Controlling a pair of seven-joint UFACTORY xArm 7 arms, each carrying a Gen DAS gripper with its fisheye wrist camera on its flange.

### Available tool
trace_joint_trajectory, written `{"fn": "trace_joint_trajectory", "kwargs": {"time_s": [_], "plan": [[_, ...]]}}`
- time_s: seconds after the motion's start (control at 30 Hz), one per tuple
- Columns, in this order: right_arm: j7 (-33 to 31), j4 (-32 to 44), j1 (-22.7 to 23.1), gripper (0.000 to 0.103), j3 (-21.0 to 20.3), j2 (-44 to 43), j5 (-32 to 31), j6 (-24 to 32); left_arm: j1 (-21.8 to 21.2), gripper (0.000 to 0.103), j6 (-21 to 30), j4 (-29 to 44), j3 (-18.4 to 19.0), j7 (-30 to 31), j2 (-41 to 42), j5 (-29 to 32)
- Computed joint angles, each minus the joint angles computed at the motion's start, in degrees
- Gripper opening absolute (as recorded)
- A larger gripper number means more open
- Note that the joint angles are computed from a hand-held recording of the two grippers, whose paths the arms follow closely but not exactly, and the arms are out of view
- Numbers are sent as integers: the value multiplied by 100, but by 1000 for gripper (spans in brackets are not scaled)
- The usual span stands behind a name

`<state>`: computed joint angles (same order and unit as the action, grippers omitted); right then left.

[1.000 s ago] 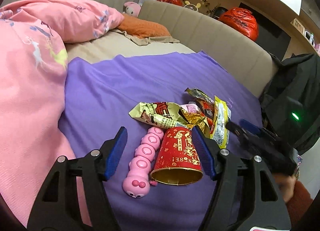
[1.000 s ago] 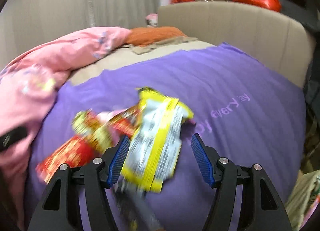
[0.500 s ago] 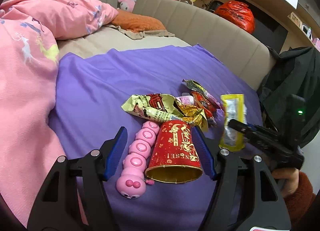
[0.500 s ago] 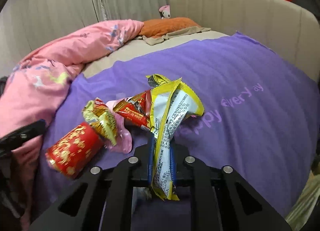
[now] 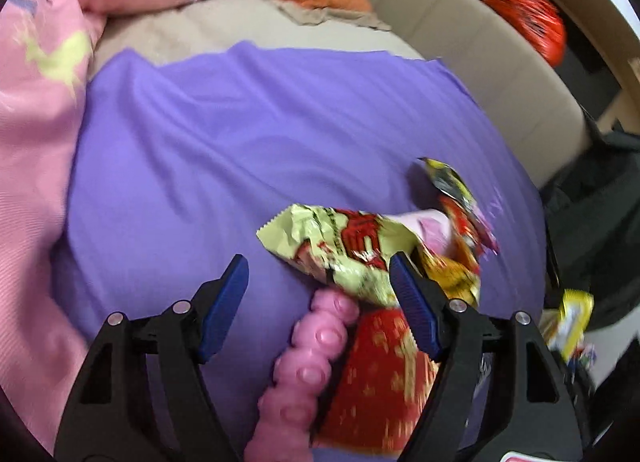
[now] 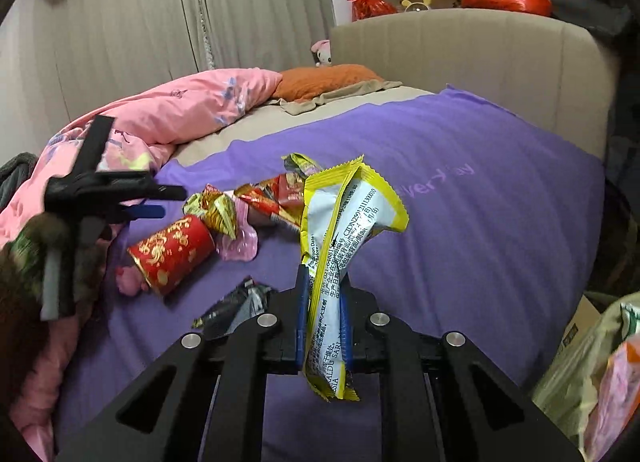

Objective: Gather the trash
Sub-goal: 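Grasp the yellow wrapper with the right tool while the left grasps a red-gold wrapper, then carry both wrappers with both tools over the yellow-bagged bin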

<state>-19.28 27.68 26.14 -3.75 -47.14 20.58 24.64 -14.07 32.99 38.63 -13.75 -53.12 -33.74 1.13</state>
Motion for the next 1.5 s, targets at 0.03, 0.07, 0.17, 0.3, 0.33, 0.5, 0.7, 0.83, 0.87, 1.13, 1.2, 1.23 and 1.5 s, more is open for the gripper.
{"fn": "trace_joint_trajectory", "kwargs": {"time_s": [0.03,0.07,0.17,0.3,0.33,0.5,0.7,0.83,0.87,1.13,1.2,1.23,1.5], "plan": [[6,-27,-12,14,-5,-27,-3,11,35,69,49,102,13,-43,181,-29],[7,-51,-17,14,-20,-50,-1,28,74,68,72,163,7,-91,295,-17],[-30,-158,-8,14,-106,-195,35,63,-22,57,-28,239,194,-53,591,-237],[-69,-242,-11,14,-202,-329,86,104,-168,43,-413,94,326,-90,574,-574],[-70,-251,-15,14,-230,-344,108,124,-238,40,-534,43,367,-37,550,-671],[-77,-279,-46,14,-199,-387,139,138,-103,22,-801,33,-40,-163,350,-363],[-68,-287,-58,14,-168,-534,102,170,442,6,-299,309,-935,-863,-225,820],[-94,-262,-30,14,-253,-699,144,305,542,5,53,530,-1255,-1148,-615,1271],[-100,-266,-45,14,-252,-756,141,334,539,5,149,587,-1281,-1155,-680,1337],[-13,-226,-147,14,-251,-1246,137,562,666,5,1013,1368,-1817,-1127,-829,1848],[-10,-224,-186,14,-255,-1383,116,619,673,5,1239,1588,-1960,-1093,-794,1936],[-9,-221,-211,14,-258,-1478,99,662,658,5,1339,1659,-2015,-1093,-802,1957],[-57,-152,-367,14,-345,-2064,-8,970,666,5,1909,2202,-2443,-1129,-748,2102]]}}
